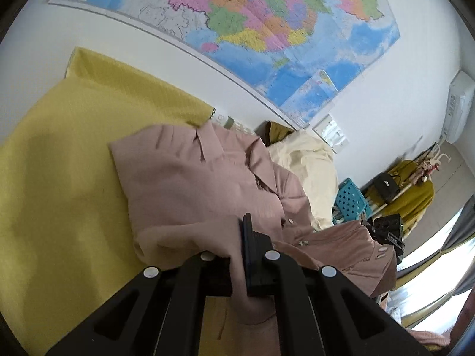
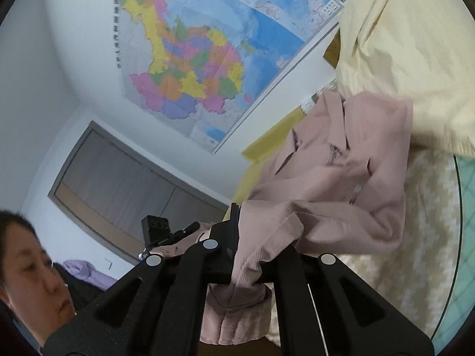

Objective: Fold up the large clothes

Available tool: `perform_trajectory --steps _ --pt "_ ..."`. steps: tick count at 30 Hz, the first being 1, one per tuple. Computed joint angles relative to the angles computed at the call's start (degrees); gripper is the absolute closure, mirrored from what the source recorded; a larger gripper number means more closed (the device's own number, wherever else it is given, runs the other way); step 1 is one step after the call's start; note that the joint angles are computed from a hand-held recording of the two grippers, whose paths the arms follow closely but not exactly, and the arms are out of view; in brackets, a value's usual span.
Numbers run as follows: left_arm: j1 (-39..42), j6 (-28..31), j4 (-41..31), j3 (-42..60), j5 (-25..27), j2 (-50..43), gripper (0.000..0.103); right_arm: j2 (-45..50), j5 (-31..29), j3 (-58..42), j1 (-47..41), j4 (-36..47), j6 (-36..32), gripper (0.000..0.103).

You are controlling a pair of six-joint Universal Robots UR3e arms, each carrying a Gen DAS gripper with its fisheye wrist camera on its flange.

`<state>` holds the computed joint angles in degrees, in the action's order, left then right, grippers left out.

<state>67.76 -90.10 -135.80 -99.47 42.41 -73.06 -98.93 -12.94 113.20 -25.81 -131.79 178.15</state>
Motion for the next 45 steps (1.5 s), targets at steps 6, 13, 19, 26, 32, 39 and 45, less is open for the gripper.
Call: perform_trajectory --steps 6,13,19,26,32,39,45 --pt "-10.86 -20.65 21.08 3.16 -3.43 -5.02 0.1 16.74 -3.16 -16.03 4.13 -13.98 15.44 0.098" --pt "-24.71 -44.4 46.59 11.97 -0.68 -19.35 0.1 36.58 -8.32 -42.32 8.84 -10.19 22.91 0.097" --pt "-33.58 -57.72 58.82 22.12 6.8 -33.01 0.1 52.53 -15.36 -65.93 11.57 0.33 26.38 0.095" --pt "-37.74 -63.53 60.47 32.65 10.81 -44.05 0.098 66.06 -20.25 -87.92 12.99 13.5 27.49 0.083" --pt "-37.09 -60.61 53.98 36.83 9.92 -46.23 0.074 61.51 -21.3 -82.02 12.96 11.06 25.47 0.042" --pt "-32.82 -49.74 62.01 18.47 5.24 -30.18 0.028 47.81 -36.35 -73.45 17.77 12.15 6.99 0.028" --pt "-38.2 -44.66 75.12 6.62 10.26 -22.93 0.017 54.52 -57.21 -85.46 28.12 18.12 -4.62 0.026"
